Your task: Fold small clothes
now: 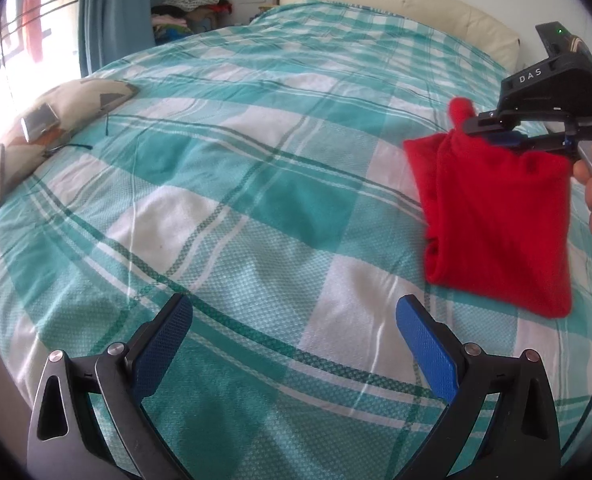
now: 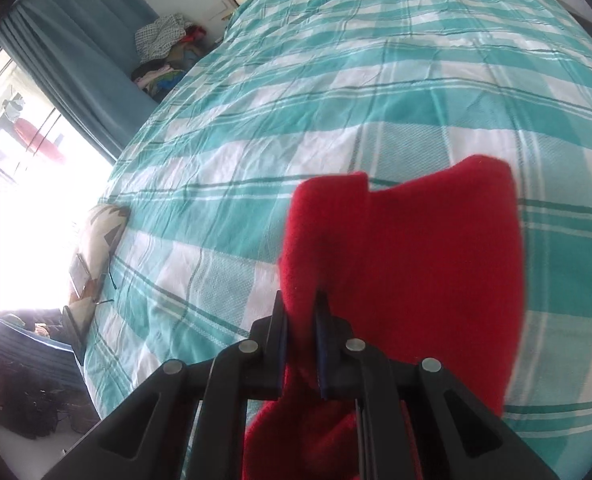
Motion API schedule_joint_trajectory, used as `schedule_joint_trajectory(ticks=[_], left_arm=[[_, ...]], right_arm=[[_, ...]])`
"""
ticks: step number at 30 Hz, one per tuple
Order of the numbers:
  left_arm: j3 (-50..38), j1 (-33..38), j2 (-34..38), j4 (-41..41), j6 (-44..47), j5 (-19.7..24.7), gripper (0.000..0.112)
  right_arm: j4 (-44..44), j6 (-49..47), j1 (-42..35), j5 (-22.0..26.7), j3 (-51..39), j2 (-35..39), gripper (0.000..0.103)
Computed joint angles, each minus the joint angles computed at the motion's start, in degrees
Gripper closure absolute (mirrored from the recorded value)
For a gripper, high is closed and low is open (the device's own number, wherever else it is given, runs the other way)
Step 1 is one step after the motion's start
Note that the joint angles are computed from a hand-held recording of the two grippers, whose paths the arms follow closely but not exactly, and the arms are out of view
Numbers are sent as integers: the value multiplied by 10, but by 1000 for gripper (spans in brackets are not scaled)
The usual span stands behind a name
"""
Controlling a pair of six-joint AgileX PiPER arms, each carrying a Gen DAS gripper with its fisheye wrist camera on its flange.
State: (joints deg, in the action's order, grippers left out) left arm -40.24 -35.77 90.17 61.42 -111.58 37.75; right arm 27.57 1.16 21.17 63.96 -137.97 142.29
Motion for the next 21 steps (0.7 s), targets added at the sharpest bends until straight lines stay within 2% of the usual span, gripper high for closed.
schedule_joint_trajectory(ticks=[2,5,7,11,13,15,19,21], left_arm=[[16,14,-12,1,-9,-14,10],[31,29,-29,3,-20,-25,10],[36,34,-37,4,-23,-31,10],[36,32,-44,11,-30,-34,10],[32,29,-41,10,-28,-34,10],[26,24,-34,7,-23,-33,10],[18,9,-22,14,-28,-21,10],[19,1,-20,22,-34,-13,10]], right_arm=[[89,-24,-10,23,0,19,78],[157,-98,-23,7,84,-24,76],[150,-143,-28,-13,135,-68,76],[44,-189,-13,-71,235,-145,76],[39,-211,-11,-70,269,-152,76],[37,-235,3,-92,314,-154,76],[-8,-239,57,-192,389,-147,73],[12,-269,63,-240,436,-169,69]])
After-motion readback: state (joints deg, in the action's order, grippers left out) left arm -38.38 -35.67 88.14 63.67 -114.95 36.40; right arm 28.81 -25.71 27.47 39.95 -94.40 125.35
